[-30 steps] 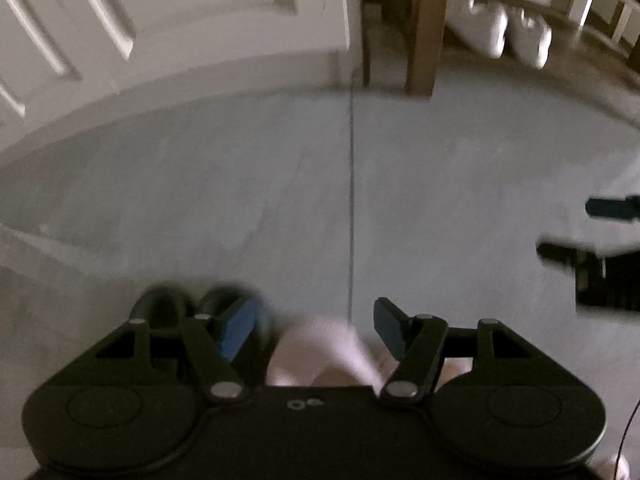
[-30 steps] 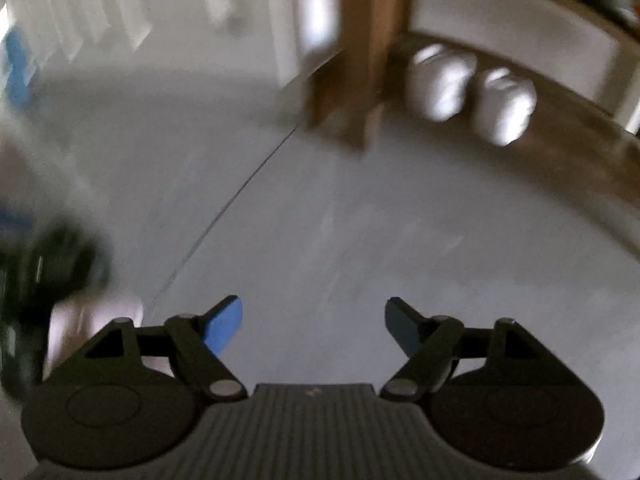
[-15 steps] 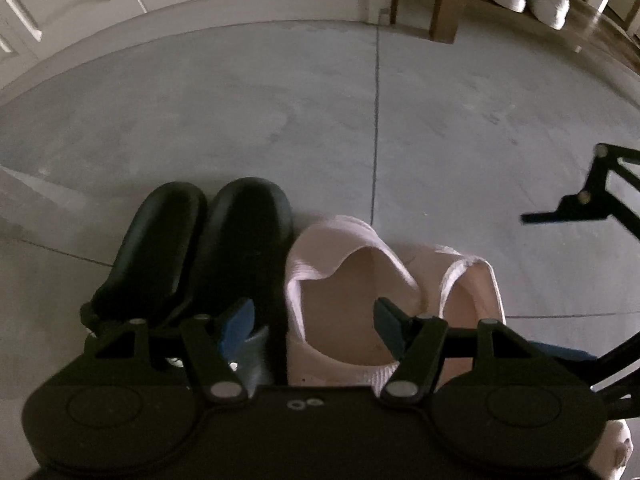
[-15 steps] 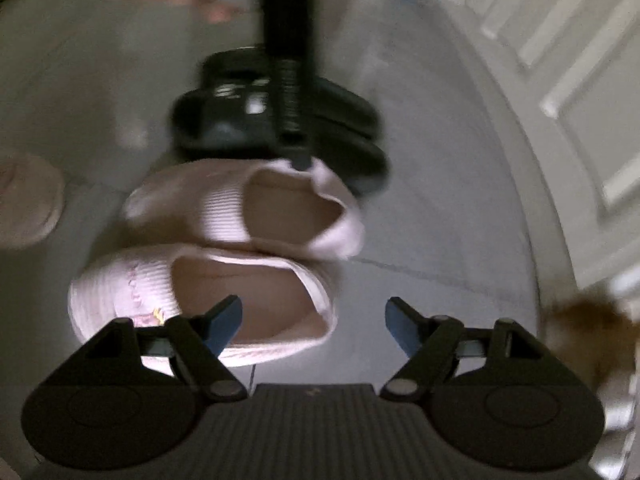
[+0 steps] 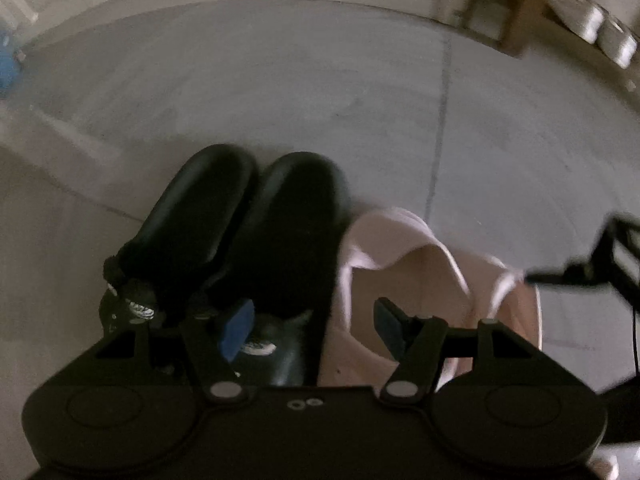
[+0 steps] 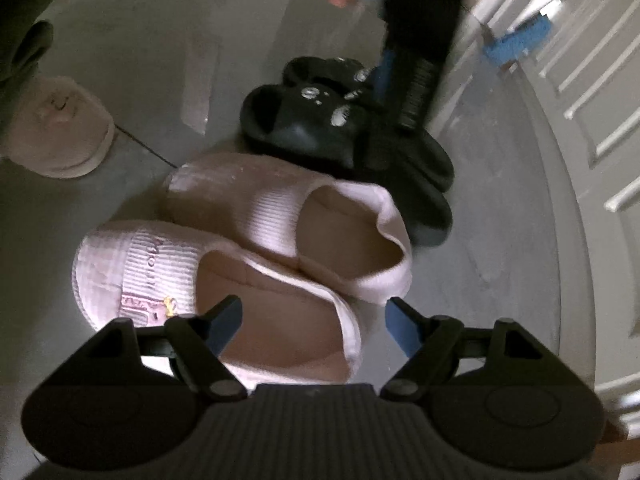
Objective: Organize scattered shoes
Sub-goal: 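Grasp both pink slippers at their heels with the right gripper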
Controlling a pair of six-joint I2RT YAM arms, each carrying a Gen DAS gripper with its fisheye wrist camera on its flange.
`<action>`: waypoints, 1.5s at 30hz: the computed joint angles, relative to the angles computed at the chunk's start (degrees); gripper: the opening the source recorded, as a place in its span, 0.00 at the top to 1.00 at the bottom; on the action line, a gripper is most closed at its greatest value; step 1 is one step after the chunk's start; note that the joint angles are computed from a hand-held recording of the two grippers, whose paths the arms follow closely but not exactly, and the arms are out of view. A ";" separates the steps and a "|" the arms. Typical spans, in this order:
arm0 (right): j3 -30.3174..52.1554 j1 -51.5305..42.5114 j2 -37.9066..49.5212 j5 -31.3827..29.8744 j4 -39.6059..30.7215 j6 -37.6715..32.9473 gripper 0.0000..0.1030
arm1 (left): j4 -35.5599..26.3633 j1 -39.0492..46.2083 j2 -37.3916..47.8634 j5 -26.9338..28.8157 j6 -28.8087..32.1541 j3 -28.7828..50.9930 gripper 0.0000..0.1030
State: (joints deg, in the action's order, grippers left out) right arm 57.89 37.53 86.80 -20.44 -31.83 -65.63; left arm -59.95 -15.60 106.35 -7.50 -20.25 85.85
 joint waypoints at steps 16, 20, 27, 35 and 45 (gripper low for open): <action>33.32 3.42 32.56 -5.42 -25.79 -16.07 0.25 | -1.26 3.18 1.34 1.16 -0.64 -1.44 0.36; 38.62 2.53 37.15 -7.37 -28.12 -8.97 0.42 | -1.24 2.97 1.52 1.51 -0.29 -1.37 0.36; 15.62 0.90 23.65 -10.45 -6.23 12.05 0.48 | -0.32 2.35 1.06 1.03 -0.25 -1.90 0.36; -6.87 0.92 5.22 3.79 8.72 52.76 0.50 | 1.40 1.04 -1.81 0.94 -0.94 -3.45 0.36; -17.46 -5.73 -15.15 21.41 -4.10 69.15 0.43 | 3.19 -1.92 -1.14 2.29 0.65 -3.27 0.36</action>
State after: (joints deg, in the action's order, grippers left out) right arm 40.43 31.80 71.65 0.97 -35.93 3.52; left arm -56.76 -17.52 105.21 -5.21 -19.60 82.59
